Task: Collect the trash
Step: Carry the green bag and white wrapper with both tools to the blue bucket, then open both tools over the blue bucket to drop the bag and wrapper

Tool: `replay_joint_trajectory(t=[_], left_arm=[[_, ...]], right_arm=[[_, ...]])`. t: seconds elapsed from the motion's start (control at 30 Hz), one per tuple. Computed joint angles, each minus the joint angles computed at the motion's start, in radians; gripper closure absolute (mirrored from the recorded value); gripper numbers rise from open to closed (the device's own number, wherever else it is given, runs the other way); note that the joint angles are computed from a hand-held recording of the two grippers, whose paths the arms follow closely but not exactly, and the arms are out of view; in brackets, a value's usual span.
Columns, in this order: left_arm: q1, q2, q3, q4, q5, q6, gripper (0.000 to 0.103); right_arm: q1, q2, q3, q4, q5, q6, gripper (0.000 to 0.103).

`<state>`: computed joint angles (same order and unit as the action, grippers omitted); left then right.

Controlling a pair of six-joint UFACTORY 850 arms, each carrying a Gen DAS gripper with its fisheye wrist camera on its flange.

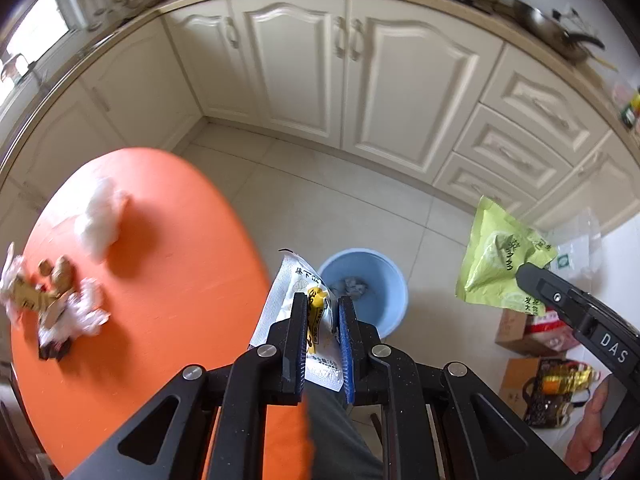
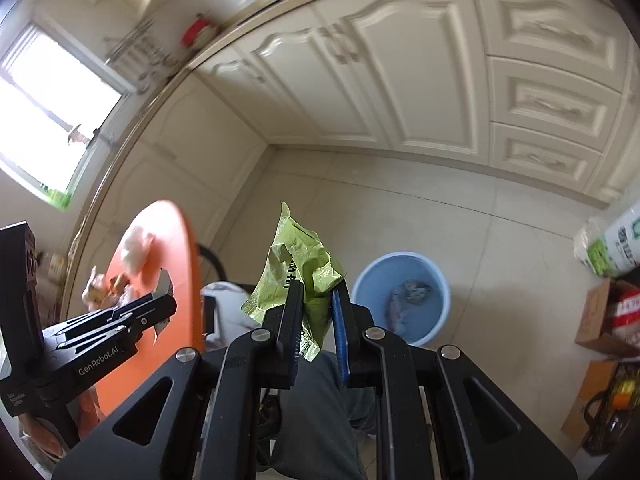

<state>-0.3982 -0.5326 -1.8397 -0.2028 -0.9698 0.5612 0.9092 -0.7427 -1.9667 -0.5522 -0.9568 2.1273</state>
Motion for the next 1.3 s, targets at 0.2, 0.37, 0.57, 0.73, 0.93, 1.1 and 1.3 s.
replay_joint_trajectory(t=[0.2,0.37,0.57,0.73,0.93,1.1,1.3], left_arm=[[-0.095,-0.105,-0.090,0.066,-0.020,-0.058,0.092],[-0.143,-0.204,-0.185,0.113,-0.030,-0.080,0.092],[-0.178,-0.243,-0.207,0.126,0.013,-0.096,0.072],[-0.178,-0.215,-0.151,0.155,0.066,-0.140,0.036],[-0.165,-0.189,-0.120,0.157,0.083,-0.147,0.036],[-0.147,-0.151,-0.077,0.151,0.099,-0.136,0.036],[-0.129,-0.128,-0.048,0.129,0.103,-0.112,0.036]], right_arm=[[0.015,0.122,0.210,-0.002,0.032,0.128,0.089],[0.015,0.160,0.291,0.019,0.067,0.166,0.089],[0.015,0.179,0.350,0.035,0.121,0.187,0.089],[0.002,0.171,0.359,0.065,0.160,0.165,0.089],[-0.021,0.120,0.289,0.080,0.173,0.067,0.086],[-0.051,0.064,0.217,0.145,0.165,-0.047,0.040],[-0.041,0.055,0.201,0.164,0.134,-0.030,0.038]])
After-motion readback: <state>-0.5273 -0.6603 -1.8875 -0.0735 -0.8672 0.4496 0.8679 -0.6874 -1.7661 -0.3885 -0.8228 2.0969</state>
